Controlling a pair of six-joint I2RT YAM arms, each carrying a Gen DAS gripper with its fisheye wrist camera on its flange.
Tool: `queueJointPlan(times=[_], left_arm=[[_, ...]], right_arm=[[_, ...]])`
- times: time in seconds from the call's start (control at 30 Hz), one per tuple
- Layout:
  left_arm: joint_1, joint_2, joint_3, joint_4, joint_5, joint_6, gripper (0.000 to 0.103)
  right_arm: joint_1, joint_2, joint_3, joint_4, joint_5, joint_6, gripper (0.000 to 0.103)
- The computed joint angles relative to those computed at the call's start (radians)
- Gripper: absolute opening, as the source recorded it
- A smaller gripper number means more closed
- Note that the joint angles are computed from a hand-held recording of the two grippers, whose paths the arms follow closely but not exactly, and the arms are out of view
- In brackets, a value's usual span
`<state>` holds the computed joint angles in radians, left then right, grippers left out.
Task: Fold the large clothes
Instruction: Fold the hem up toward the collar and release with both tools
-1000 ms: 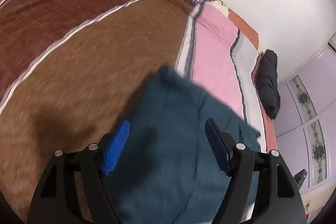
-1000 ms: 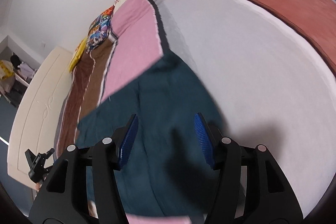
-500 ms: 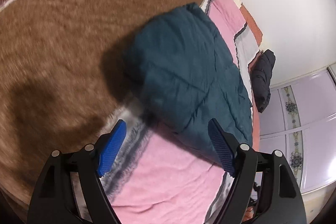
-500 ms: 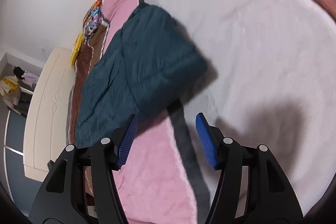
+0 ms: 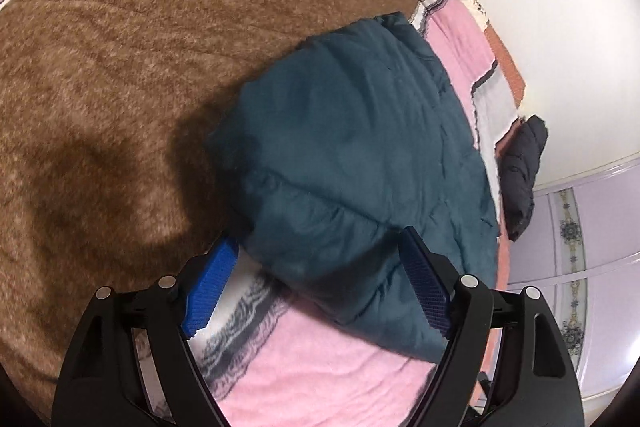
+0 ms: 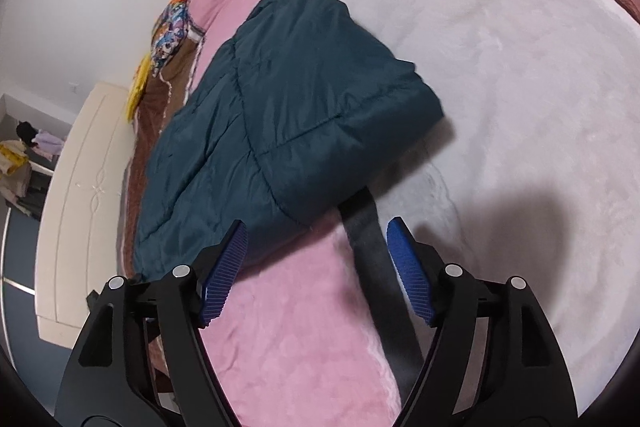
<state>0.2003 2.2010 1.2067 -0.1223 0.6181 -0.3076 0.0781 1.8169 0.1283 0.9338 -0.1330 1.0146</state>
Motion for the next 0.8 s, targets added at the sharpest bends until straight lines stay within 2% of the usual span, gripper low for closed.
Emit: queueJointPlan(times=[0.17,0.33,0.4,0.43,0.47,0.53,0.57,0.63,0.8], left_arm=[[-0.038,0.057,0.073,-0.003,-0.049,-0.027,0.082],[-0.053,0.090,0.106,0.036,-0.068,-0.057,0.083],[-0.052,0.088,0.108,0.053,-0.065,-0.065,0.074],[-0.057,0.084,0.109,0.060,-0.072,-0.063,0.064],[-0.057,0.077,0.104,0.067,-0.072,-0.050,0.049],[-0.060,0.060,0.097,0.073,-0.068,-0.012,0.032],[-0.063,0.041,0.083,0.083,-0.072,0.010,0.027],[-0.069,-0.001,0.044,0.106,-0.084,0.042,0.023],[-0.039,-0.104,-0.066,0.137,-0.056,0.092,0.020]], right_arm=[[-0.014,0.107,0.118,-0.061,0.005,0.000,0.072],[-0.072,0.237,0.169,0.041,-0.032,0.049,0.070],[-0.087,0.252,0.180,0.060,-0.034,0.051,0.059],[-0.087,0.243,0.186,0.041,-0.032,0.043,0.052],[-0.082,0.224,0.195,0.008,-0.023,0.035,0.047],[-0.066,0.173,0.202,-0.060,0.007,0.011,0.032],[-0.062,0.153,0.201,-0.080,0.016,0.001,0.029],[-0.047,0.109,0.188,-0.105,0.038,-0.007,0.024],[0.014,-0.036,0.132,-0.176,0.105,-0.022,0.020]])
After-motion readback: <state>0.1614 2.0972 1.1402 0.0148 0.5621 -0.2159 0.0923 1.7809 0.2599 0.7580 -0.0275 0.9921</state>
